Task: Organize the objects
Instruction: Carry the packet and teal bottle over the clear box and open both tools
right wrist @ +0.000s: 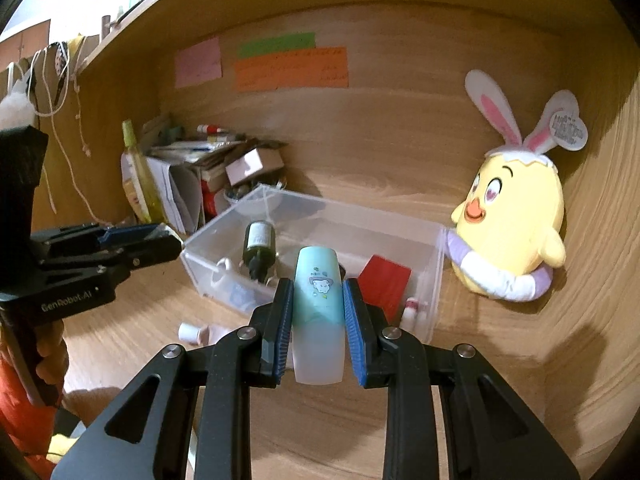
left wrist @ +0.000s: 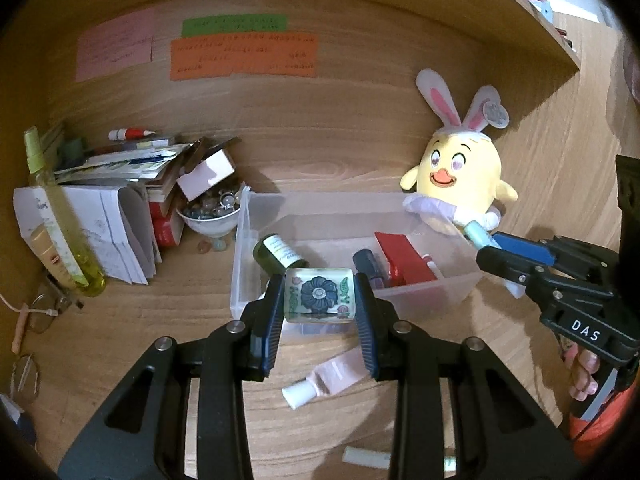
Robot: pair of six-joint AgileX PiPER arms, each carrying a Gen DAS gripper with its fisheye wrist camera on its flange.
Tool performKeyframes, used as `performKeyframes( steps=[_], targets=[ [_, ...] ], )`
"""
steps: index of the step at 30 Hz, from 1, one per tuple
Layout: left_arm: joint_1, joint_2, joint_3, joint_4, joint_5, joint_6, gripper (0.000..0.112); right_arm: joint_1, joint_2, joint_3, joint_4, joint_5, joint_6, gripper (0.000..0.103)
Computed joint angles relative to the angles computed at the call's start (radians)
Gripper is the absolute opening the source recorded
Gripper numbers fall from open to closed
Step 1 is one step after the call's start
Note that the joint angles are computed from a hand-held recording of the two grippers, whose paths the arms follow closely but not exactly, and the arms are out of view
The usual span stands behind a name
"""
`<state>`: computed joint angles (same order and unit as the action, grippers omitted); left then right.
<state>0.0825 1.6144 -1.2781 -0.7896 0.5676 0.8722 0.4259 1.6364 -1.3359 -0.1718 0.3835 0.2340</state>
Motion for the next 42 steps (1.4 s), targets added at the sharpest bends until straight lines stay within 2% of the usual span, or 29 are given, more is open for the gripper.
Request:
performKeyframes(
  steps=[14, 23, 28, 42],
  targets=[
    [-0.031, 0.11, -0.155, 0.078, 0.011, -0.132, 0.033, -0.034, 0.095, -0.188, 0.005, 0.042, -0.06, 0.023],
    [-0.04, 0.227, -0.272, 0.165, 0.068, -0.251, 0.033, -0.075, 0.205, -0.287, 0.097, 0.094, -0.13, 0.023],
    [-0.058, 0.258, -0.297, 0.193, 0.072, -0.276, 0.033, -0.101, 0.255, -0.315, 0.146, 0.113, -0.153, 0.023],
    [-0.081, 0.289, -0.322, 0.203, 0.091, -0.261, 0.033, -0.099, 0.369, -0.404, 0.111, 0.195, -0.116, 0.023]
  ],
)
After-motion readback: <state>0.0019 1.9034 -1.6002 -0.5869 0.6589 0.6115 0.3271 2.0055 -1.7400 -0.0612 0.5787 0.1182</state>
